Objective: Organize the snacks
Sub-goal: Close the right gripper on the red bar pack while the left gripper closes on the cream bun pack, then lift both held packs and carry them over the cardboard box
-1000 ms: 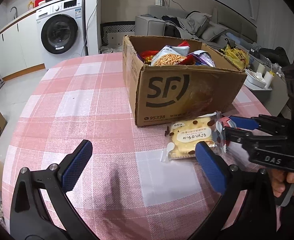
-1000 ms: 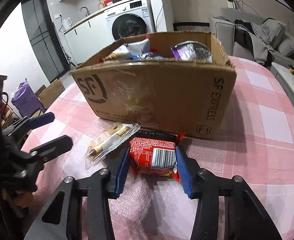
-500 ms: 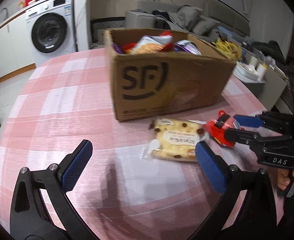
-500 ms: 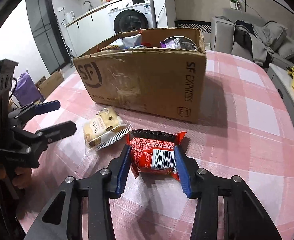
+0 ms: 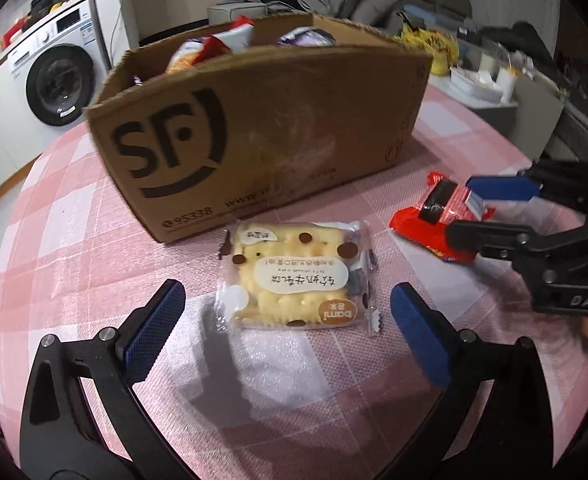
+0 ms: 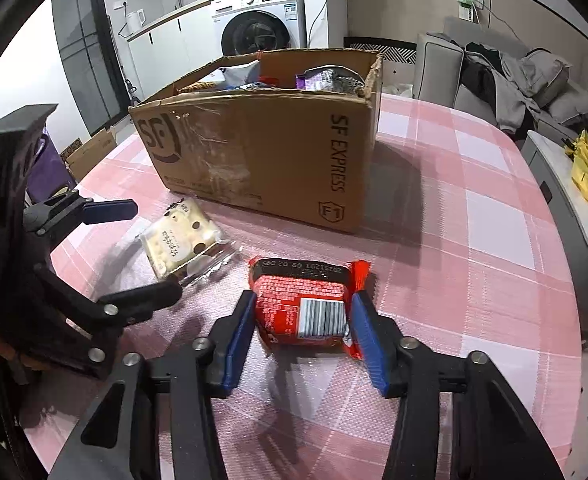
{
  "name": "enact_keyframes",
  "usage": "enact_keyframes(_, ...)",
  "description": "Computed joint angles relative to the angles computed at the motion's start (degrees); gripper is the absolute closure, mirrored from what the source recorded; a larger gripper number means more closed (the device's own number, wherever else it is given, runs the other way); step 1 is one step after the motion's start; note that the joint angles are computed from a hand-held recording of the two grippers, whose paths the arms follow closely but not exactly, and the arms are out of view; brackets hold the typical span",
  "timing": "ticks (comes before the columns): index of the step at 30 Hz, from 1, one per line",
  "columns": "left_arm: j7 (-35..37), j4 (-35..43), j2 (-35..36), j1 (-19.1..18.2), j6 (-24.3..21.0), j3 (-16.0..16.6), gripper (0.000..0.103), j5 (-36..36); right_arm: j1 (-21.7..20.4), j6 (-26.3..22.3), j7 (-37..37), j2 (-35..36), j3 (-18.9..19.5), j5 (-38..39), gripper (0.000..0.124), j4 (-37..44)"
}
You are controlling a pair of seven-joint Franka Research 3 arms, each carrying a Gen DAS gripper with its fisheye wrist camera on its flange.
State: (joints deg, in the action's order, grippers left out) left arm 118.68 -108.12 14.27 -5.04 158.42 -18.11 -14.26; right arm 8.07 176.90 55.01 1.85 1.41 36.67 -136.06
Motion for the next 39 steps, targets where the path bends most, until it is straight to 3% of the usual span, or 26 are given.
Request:
enact_keyframes(3, -0.7, 1.6, 1.2, -0.8, -2.4, 0.4, 0.011, 2.3, -0.1, -0.4, -0.5, 0.1, 0.0, 0.8, 0.066, 0.3)
enact_keyframes(6, 2.1, 2.1, 1.7, 0.8, -3.2, -1.3, 0.025, -1.6, 0.0, -0.5, 1.7, 0.4, -0.3, -1.5, 0.063, 0.2)
enact_keyframes(7, 3.4, 2.4, 1.8, 1.4, -3.7, -1.9, 0.033, -3.3, -0.1, -0.6, 2.1, 0.4, -0.3, -1.9, 0.062, 0.2)
enact_keyframes(10, 5.5, 1.9, 1.4, 1.6, -3.3, -2.0, 0.044, -4.9, -0.3, -0.8, 1.8, 0.5, -0.1, -1.3, 0.06, 0.4)
enact_keyframes(19, 9.8, -0.3, -0.7, 1.7, -2.4, -1.8, 0.045, -9.5, -0.5, -1.6, 2.3, 1.1, -0.1, -1.4, 0.054, 0.9)
enact_keyframes(27, 13.8, -2.3, -3.6, 2.0, -1.9, 0.0, 0.045, -15.3, -1.4, -1.6, -0.7, 2.8, 1.3, 3.6, 0.054, 2.5)
enact_keyframes(30, 14.0, -2.1, -3.7, 1.8, -2.3, 0.4, 0.045, -16.5, -1.5, -0.7, -3.6, 2.5, 2.1, 5.7, 0.072, 2.3)
enact_keyframes(32, 14.2, -2.4, -4.1, 1.6, -1.9, 0.8, 0.045, -16.7, -1.1, 0.1, -4.6, 2.2, 2.1, 5.6, 0.076, 1.9)
enact_keyframes(39, 19.5, -3.7, -6.7, 2.3, -2.7, 1.6, 0.045, -23.0, -0.9, 1.0, -20.3, 0.4, 4.1, 23.8, 0.076, 3.1)
